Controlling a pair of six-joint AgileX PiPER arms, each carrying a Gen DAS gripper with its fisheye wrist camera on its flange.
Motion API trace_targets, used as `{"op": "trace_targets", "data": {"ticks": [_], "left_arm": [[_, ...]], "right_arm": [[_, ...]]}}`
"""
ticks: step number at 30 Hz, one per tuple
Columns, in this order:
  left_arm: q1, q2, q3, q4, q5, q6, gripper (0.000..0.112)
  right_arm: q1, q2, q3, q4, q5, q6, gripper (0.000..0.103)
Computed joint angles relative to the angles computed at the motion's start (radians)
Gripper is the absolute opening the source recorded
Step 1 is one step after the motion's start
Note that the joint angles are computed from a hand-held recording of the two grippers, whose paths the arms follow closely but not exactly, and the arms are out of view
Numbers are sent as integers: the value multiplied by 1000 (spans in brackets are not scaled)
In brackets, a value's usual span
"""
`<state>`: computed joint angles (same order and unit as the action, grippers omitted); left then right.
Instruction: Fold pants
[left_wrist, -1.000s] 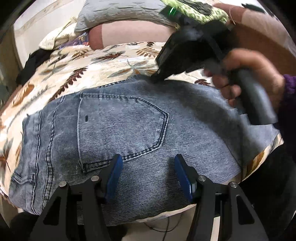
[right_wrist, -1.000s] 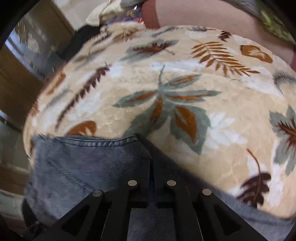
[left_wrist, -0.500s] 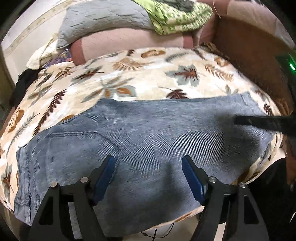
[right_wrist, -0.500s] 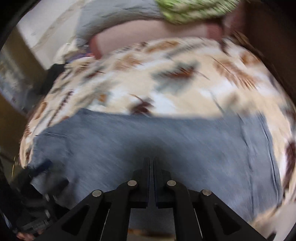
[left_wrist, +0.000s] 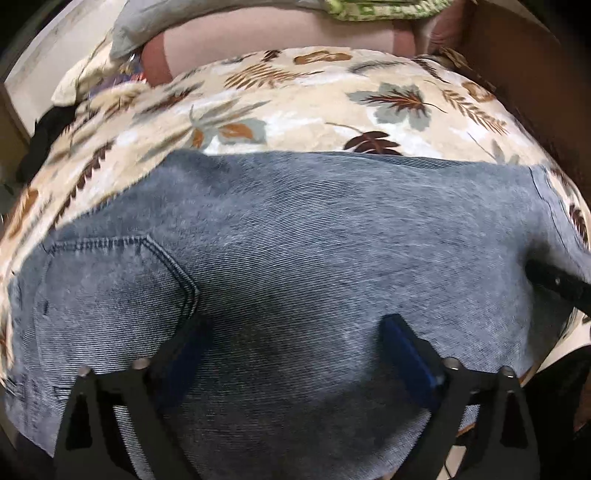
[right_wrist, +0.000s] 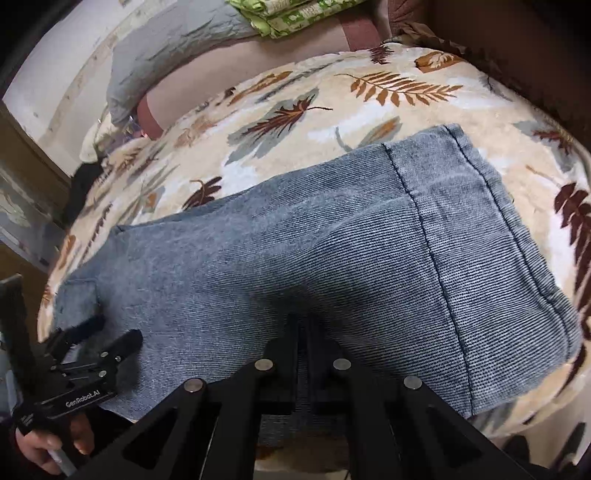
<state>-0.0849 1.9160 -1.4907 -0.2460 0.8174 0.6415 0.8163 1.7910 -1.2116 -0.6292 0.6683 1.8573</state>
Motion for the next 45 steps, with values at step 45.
{"op": "trace_targets", "data": {"ticks": [45], "left_arm": [[282, 30, -183, -22, -38, -7, 103]], "right_arm": [[113, 281, -542, -124, 257, -259, 6]]}}
